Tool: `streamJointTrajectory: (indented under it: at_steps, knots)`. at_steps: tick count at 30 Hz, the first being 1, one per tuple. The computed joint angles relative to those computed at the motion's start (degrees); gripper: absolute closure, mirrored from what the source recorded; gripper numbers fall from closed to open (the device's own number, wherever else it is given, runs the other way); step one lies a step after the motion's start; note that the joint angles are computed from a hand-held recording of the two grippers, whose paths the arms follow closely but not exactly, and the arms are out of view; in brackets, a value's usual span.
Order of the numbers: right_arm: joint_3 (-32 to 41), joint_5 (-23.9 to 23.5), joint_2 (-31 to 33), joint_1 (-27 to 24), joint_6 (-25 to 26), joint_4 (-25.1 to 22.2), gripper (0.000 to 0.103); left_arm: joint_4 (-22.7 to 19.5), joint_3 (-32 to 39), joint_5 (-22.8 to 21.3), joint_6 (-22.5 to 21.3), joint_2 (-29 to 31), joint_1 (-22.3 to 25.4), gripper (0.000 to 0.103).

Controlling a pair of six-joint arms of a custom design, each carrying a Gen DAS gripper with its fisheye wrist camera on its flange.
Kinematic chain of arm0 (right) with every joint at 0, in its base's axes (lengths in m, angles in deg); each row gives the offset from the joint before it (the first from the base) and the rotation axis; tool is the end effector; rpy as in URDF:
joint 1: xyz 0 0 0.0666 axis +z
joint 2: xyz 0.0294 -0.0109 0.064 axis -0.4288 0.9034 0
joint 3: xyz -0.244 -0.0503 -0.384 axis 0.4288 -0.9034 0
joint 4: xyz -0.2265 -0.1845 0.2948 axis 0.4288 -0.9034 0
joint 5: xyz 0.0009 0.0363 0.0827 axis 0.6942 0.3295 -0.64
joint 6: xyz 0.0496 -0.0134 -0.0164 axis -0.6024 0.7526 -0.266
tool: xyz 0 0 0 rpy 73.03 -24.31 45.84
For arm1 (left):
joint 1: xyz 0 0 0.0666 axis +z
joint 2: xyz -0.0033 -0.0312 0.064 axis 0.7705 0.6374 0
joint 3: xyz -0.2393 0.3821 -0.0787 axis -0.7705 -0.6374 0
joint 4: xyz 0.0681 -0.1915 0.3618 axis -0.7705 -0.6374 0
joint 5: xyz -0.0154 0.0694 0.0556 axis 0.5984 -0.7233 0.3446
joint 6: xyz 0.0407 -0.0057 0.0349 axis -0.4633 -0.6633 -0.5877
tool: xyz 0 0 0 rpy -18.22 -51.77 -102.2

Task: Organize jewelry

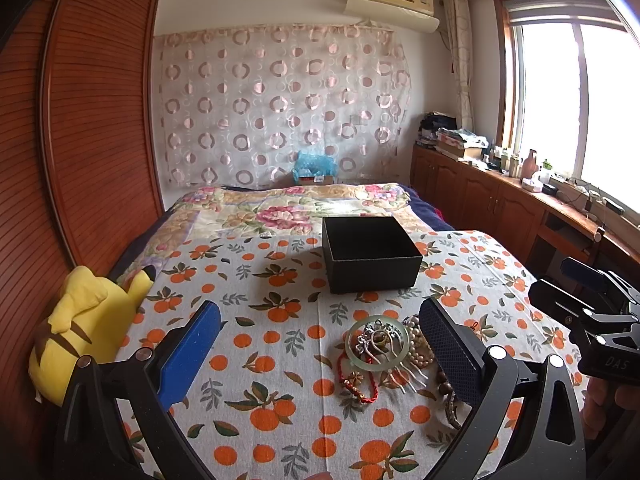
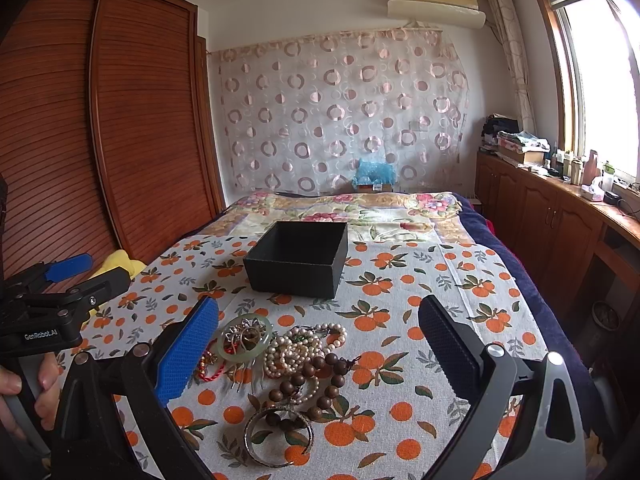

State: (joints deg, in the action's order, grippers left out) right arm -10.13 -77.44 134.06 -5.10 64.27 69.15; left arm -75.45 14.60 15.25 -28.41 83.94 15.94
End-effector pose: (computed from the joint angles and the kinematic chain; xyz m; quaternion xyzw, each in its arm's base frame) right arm 0.3886 0.1484 0.4524 -0.1649 0.8252 0.1620 0.5154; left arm 0.3305 -0.2021 0.4571 -0.0553 0.8526 0.0296 0.5188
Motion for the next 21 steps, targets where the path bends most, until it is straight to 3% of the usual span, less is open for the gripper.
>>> streamJointTrajectory:
  at_steps: [5, 13, 21]
  knots:
    - [0.0, 0.0, 0.0, 0.0, 0.1, -0.1, 0.003, 0.2, -0.3, 0.2, 0.0, -0.1, 0.2, 0.006]
    - [-0.1, -1.6, 0.9, -0.6, 1.4, -0.9, 0.003, -3.3, 0.5, 0.7, 2.8, 1.5, -1.9, 0.006]
    - [-0.9, -5.4, 1.2, -1.8, 3.5, -3.4, 0.012, -2.1, -1.2, 7.9, 1.0, 2.6, 0.9, 0.007]
